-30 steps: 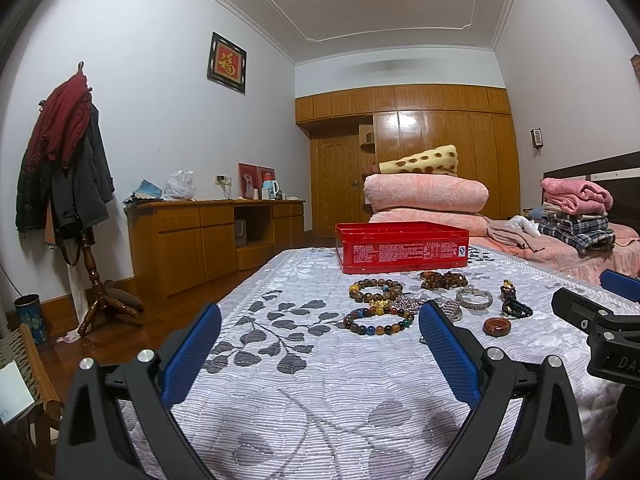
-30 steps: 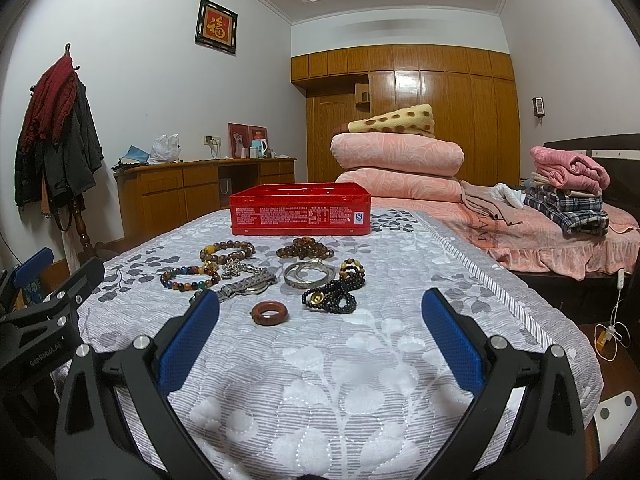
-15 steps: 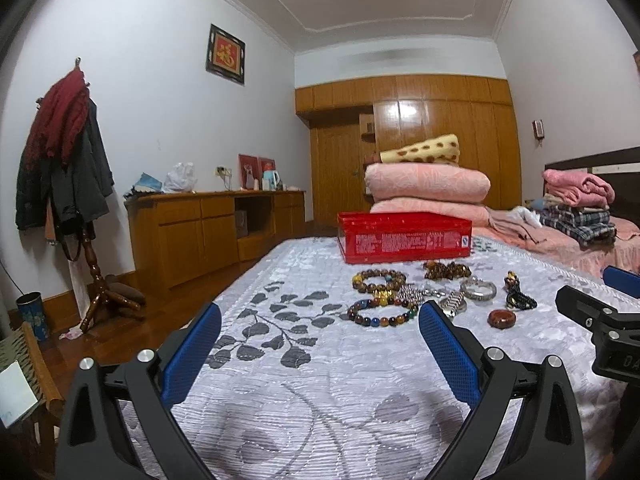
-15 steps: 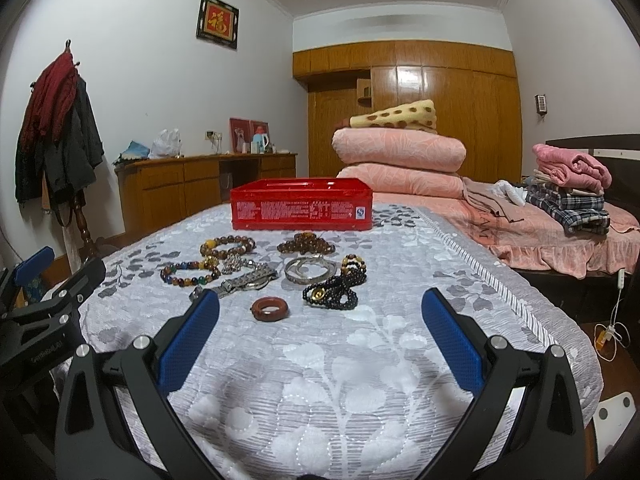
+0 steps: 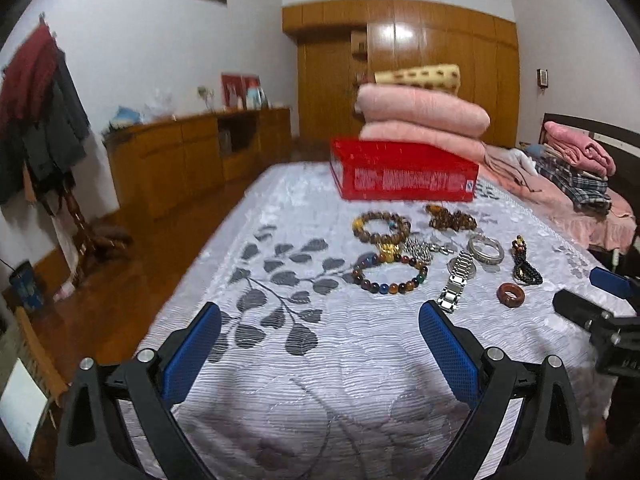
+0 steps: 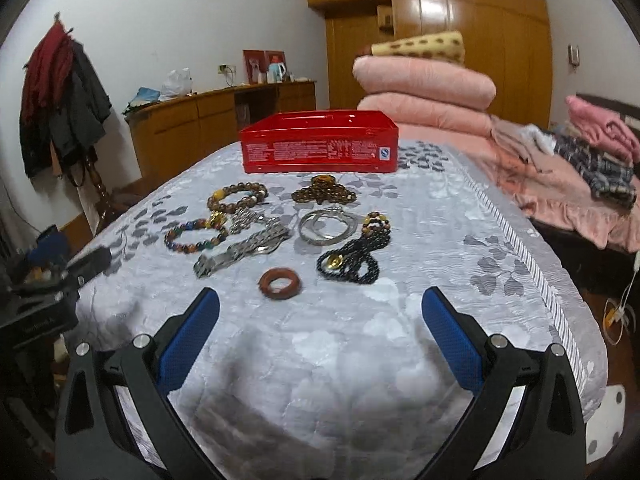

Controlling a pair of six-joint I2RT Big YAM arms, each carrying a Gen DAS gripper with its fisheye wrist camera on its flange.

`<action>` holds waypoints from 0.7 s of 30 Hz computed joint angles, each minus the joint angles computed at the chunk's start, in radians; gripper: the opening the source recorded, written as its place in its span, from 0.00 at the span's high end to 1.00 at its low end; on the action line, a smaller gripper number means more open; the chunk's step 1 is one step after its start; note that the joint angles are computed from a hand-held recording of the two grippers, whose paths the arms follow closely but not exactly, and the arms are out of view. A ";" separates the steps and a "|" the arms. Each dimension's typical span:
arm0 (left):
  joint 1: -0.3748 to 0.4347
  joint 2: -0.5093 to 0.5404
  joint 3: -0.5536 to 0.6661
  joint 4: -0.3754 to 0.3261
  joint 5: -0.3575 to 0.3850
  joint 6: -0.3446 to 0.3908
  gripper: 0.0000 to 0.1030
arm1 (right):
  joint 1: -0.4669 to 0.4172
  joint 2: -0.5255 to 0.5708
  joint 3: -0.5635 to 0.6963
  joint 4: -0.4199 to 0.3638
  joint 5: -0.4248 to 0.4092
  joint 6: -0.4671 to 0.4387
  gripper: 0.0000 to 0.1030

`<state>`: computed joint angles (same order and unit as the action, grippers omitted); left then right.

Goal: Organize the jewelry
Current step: 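Grasp the multicolour beaded bracelet with the left tool while the right tool grasps the black bead necklace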

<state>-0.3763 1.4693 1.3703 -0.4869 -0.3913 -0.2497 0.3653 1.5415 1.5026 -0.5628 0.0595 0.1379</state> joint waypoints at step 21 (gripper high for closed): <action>0.078 0.282 0.409 -0.392 0.204 -0.043 0.34 | -0.055 0.256 0.396 -0.337 -0.034 0.065 0.25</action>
